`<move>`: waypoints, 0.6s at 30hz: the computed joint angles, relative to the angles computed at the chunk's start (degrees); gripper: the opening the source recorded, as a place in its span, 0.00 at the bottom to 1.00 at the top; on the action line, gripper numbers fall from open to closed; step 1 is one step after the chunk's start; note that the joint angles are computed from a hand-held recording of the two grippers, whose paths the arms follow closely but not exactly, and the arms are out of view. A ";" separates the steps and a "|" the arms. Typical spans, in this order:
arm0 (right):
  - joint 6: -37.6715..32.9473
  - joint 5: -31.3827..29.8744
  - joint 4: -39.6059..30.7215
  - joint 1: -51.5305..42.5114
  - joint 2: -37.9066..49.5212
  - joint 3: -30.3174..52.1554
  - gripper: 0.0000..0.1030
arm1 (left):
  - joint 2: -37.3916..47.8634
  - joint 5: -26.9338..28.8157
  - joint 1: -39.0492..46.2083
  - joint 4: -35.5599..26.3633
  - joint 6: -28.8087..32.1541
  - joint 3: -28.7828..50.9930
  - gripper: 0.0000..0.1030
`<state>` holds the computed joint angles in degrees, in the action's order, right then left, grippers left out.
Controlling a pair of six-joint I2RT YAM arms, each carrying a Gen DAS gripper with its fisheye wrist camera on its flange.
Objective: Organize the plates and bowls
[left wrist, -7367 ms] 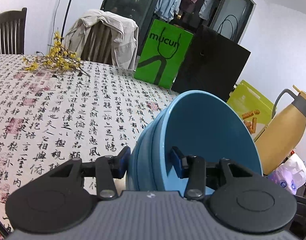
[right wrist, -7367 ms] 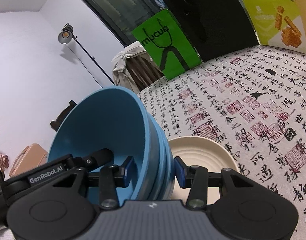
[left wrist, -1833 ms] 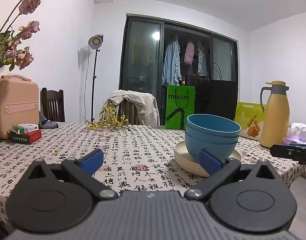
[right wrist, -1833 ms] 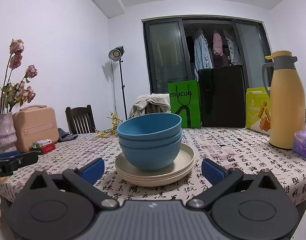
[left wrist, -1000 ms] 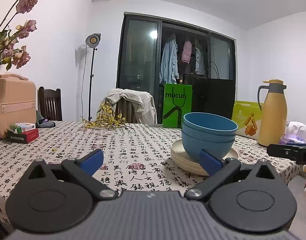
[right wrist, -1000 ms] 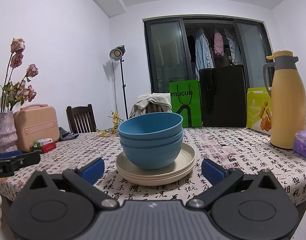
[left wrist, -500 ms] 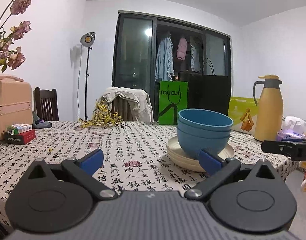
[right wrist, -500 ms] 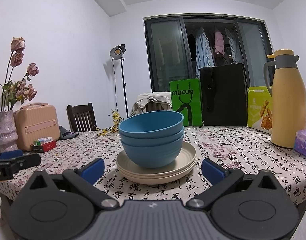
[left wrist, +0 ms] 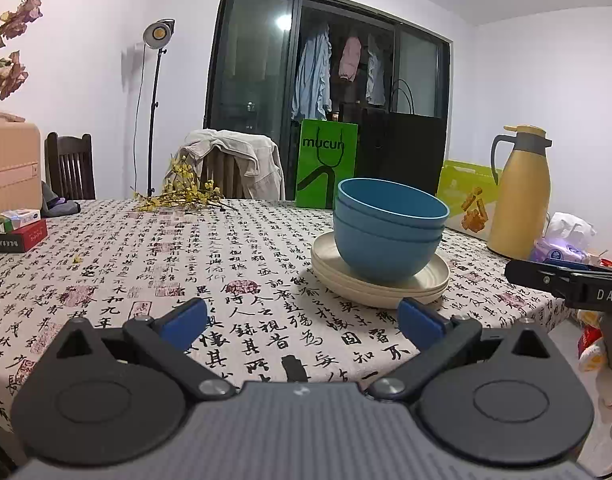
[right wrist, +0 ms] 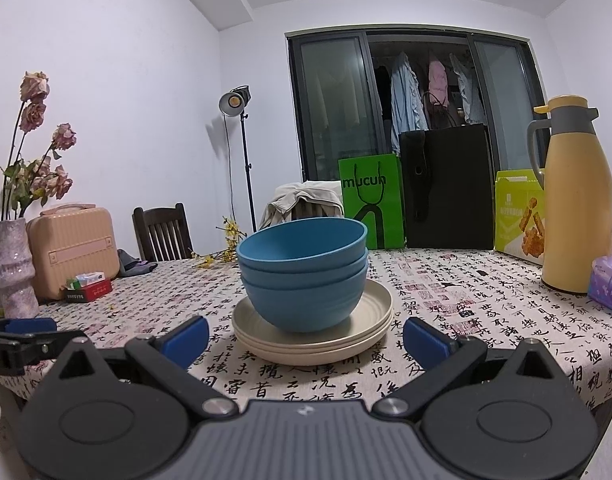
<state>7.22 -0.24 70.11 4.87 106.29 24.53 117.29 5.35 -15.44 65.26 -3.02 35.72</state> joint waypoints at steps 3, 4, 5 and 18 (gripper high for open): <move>-0.04 -0.07 -0.05 -0.06 0.08 0.06 1.00 | -0.09 0.10 0.17 -0.22 0.06 0.00 1.00; -0.04 -0.08 -0.04 -0.05 0.14 0.06 1.00 | -0.08 0.22 0.20 -0.17 0.07 -0.02 1.00; -0.03 -0.08 -0.10 -0.05 0.11 0.08 1.00 | -0.06 0.51 0.31 -0.09 0.09 -0.03 1.00; -0.12 -0.19 0.89 0.19 1.58 0.19 1.00 | -0.49 0.93 0.28 -0.96 -0.07 0.05 1.00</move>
